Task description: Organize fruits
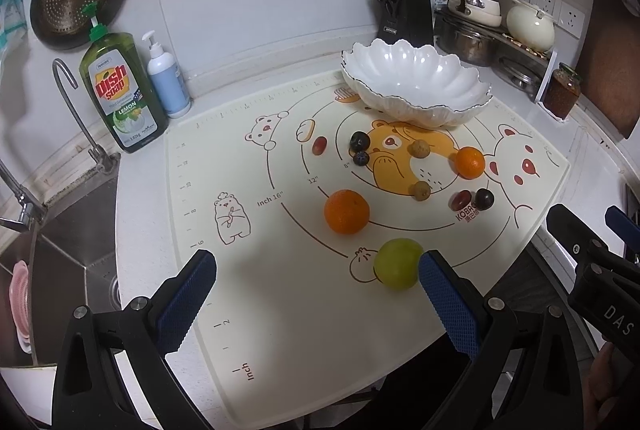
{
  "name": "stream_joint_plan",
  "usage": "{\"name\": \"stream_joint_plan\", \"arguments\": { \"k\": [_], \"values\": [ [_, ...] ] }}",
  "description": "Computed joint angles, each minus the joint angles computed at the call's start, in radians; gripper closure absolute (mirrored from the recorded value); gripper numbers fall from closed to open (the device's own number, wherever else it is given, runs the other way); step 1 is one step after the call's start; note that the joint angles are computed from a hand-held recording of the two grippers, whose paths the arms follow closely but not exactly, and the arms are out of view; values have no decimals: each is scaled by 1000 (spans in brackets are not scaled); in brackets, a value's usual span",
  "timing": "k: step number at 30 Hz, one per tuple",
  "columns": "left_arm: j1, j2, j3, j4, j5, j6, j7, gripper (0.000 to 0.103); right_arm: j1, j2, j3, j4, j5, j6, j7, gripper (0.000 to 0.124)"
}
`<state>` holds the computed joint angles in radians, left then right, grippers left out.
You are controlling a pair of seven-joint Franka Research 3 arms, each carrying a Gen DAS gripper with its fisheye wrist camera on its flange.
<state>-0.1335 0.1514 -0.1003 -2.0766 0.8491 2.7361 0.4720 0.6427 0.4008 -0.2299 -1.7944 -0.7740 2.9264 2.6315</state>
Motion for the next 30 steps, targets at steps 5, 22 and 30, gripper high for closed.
{"name": "stream_joint_plan", "arguments": {
  "k": [5, 22, 30],
  "values": [
    [1, 0, -1, 0, -5, -1, 6, 0, 0, 2, 2, 3, 7, -4, -5, 22],
    [-5, 17, 2, 7, -22, -3, 18, 0, 1, 14, -6, 4, 53, 6, -38, 22],
    [-11, 37, 6, 25, -30, -9, 25, 0, 4, 26, -14, 7, 84, 14, -63, 22]
  ]
}}
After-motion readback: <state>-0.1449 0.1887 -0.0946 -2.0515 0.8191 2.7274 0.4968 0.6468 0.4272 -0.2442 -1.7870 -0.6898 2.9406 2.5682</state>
